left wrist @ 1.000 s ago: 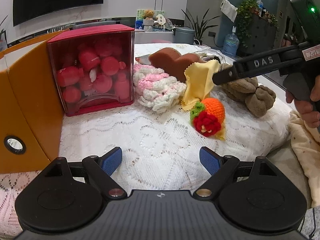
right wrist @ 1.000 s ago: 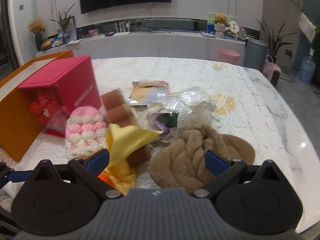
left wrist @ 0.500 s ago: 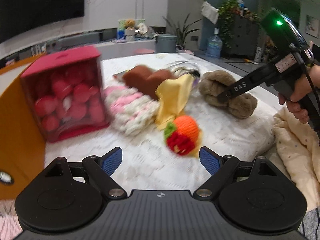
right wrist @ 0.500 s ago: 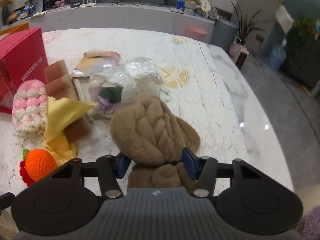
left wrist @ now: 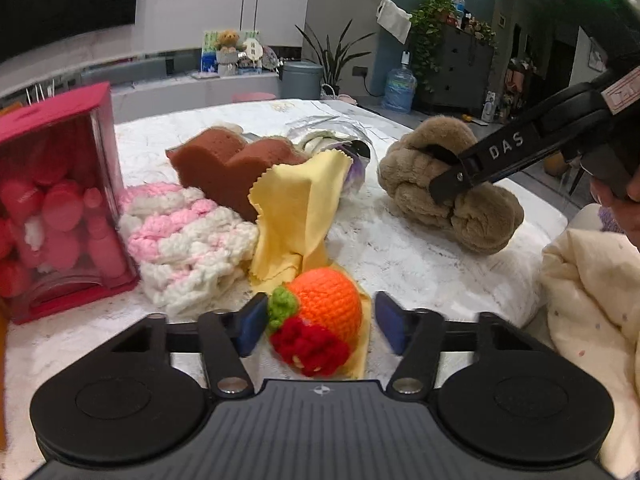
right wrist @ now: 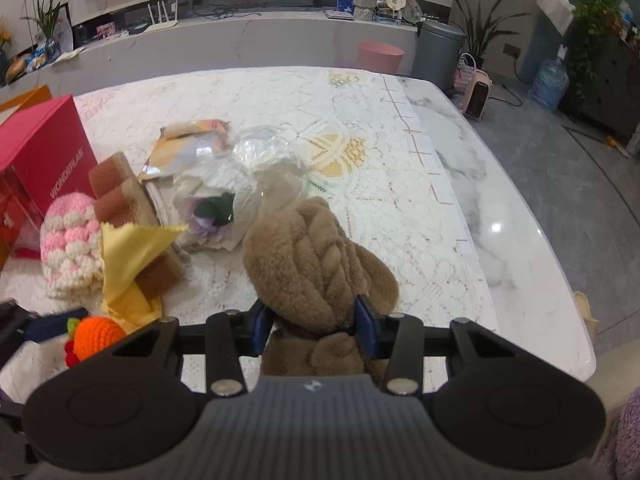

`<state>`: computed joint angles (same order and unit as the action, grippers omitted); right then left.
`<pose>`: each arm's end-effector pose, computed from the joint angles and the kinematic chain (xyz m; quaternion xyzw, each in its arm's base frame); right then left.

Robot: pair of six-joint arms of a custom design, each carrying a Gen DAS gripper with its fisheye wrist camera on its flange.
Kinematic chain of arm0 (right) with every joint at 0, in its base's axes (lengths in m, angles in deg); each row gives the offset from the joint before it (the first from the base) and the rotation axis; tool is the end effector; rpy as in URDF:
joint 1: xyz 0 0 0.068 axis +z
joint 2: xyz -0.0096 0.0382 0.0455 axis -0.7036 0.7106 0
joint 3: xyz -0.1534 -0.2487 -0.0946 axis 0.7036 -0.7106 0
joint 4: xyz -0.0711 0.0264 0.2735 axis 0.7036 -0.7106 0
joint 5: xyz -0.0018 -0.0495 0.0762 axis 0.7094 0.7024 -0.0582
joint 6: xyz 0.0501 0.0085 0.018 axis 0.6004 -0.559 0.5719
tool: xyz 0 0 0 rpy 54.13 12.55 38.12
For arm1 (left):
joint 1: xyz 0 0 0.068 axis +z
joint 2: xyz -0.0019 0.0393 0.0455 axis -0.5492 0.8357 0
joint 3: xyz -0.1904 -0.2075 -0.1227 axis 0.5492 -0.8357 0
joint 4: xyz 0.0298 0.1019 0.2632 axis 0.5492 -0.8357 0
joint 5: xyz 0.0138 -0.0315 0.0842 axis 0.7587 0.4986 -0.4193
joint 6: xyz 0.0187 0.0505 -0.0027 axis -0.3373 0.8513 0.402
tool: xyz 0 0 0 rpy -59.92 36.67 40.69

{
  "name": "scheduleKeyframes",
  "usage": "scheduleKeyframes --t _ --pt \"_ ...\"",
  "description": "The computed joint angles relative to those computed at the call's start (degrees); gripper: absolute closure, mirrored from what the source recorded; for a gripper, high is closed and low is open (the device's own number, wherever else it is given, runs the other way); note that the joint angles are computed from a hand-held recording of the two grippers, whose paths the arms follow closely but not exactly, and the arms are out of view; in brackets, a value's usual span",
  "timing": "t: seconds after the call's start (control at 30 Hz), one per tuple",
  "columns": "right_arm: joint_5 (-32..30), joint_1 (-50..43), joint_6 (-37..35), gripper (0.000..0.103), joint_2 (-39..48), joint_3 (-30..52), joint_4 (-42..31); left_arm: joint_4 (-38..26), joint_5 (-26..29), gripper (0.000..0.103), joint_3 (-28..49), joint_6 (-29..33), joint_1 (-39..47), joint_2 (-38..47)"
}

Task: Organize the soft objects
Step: 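Grasp the crocheted orange fruit with the left tool while the right grasps the brown plush, then carry the crocheted fruit and brown plush over the orange box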

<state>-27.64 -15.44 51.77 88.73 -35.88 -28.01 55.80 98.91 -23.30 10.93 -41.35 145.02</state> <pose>0.1873 0.0861 0.1699 0.1419 0.9409 -0.0743 0.2985 0.2124 -0.0508 0.0207 0.3535 0.8218 -0.2294 0.3834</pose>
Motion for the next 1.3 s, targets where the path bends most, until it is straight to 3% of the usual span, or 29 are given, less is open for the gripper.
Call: scheduleKeyframes --t 0.23,0.37,0.63,0.87,1.0,1.13,1.23,1.3 --pt "0.55 -0.60 0.29 0.061 -2.16 0.45 -1.74 2.68 0.98 0.050 -2.43 -0.81 1.00 -1.35" --pt "1.55 0.62 2.30 0.061 -2.95 0.79 -3.84 -4.07 5.46 0.050 -3.37 1.03 4.58 -8.56" --pt "11.95 9.55 10.44 0.062 -5.47 4.50 -11.86 -34.39 16.65 0.050 -0.72 9.66 13.91 -33.10" --pt "22.57 20.14 18.16 0.062 -4.36 10.97 -21.12 -53.00 23.85 0.050 3.82 10.71 22.91 -49.88" --pt "27.36 25.94 19.65 0.062 -3.70 15.93 -23.62 -66.29 30.09 0.050 10.32 16.74 31.55 -51.62" --pt "34.07 32.51 17.18 0.062 -0.11 23.40 -25.21 -73.01 33.43 0.050 15.68 20.13 38.14 -50.58" --pt "38.12 35.99 11.80 0.062 3.09 28.08 -22.53 -77.86 35.76 0.049 20.78 22.95 42.57 -46.21" --pt "37.93 36.84 6.36 0.062 4.42 29.85 -16.98 -78.13 36.21 0.049 23.26 22.62 44.89 -43.16"
